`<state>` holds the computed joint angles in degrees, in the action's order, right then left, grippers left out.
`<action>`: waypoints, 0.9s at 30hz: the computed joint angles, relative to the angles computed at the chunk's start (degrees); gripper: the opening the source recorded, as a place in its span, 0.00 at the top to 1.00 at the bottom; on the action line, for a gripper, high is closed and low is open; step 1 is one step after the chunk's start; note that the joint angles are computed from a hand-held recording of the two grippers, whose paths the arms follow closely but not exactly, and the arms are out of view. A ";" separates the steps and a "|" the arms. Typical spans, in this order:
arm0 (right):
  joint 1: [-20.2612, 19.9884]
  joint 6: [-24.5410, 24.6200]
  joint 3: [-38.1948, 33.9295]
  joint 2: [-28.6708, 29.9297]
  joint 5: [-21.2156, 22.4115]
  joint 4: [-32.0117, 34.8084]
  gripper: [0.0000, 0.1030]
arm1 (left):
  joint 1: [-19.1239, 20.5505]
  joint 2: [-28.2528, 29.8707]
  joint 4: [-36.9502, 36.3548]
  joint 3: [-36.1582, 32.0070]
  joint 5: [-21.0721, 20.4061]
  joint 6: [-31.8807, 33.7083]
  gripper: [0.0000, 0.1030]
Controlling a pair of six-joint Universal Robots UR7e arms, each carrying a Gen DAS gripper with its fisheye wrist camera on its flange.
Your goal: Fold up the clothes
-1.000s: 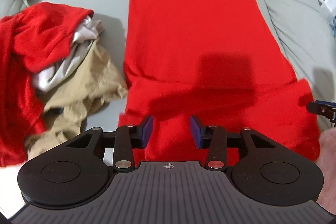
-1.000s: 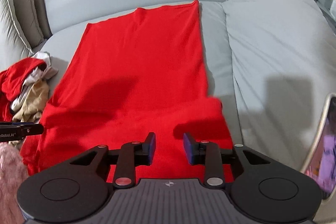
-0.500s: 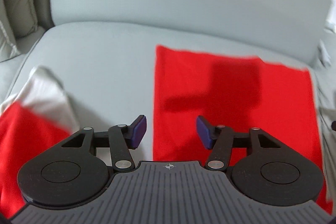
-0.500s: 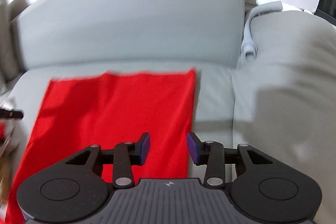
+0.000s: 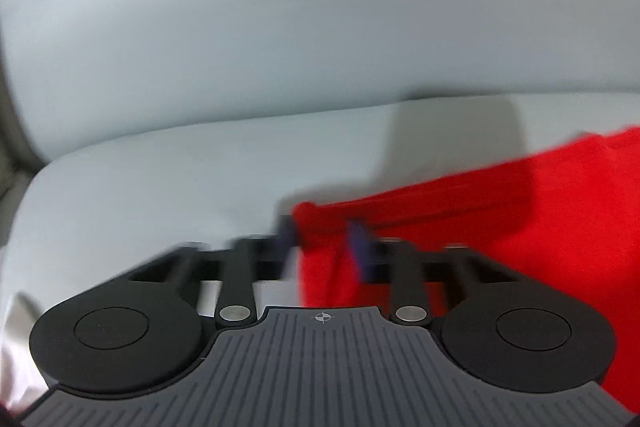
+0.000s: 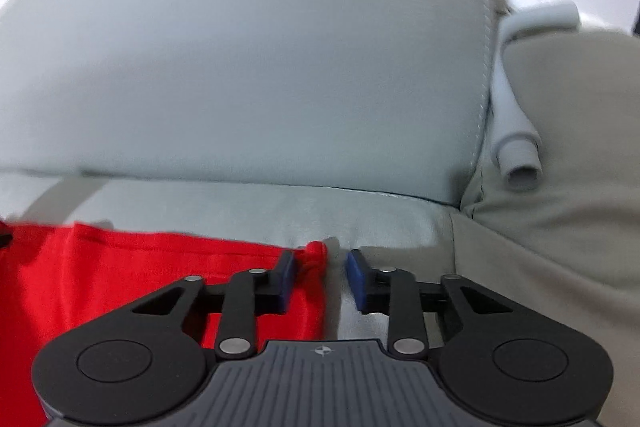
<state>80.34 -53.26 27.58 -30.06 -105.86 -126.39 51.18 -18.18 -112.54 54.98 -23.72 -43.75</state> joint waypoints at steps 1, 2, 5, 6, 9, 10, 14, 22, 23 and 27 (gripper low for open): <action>0.57 -1.41 1.87 -0.91 -1.15 -1.62 0.96 | -0.71 0.39 1.84 -0.43 1.49 0.09 0.95; 1.00 -2.75 4.38 -2.24 -1.56 -3.97 0.96 | -1.16 -0.26 1.28 0.34 1.40 -0.86 0.95; 1.76 -3.55 9.69 -6.21 -0.39 -6.94 0.96 | -2.86 -2.55 -0.24 3.15 1.96 -3.15 0.95; 2.02 -3.55 11.43 -7.78 0.21 -7.47 0.96 | -3.62 -3.46 0.08 4.10 2.55 -4.12 0.95; 2.79 -3.72 19.25 -14.83 2.73 -9.98 0.96 | -6.08 -6.27 2.89 6.97 4.16 -8.62 0.95; 2.97 -3.28 21.74 -17.19 3.58 -10.58 0.96 | -7.46 -7.75 5.57 8.50 4.91 -12.42 0.95; 2.64 -0.02 31.69 -27.84 6.91 -10.21 0.96 | -12.66 -12.64 16.90 13.97 5.44 -28.80 0.95; -3.48 -0.80 52.68 -51.62 10.73 -5.81 0.96 | -26.55 -17.85 27.85 25.13 -6.03 -51.37 0.95; -4.39 -0.71 54.20 -53.60 10.65 -4.82 0.96 | -27.79 -17.40 28.22 24.99 -8.73 -52.35 0.95; -8.91 -0.53 61.05 -60.95 9.33 -1.18 0.96 | -31.29 -16.58 26.64 27.21 -18.10 -57.37 0.95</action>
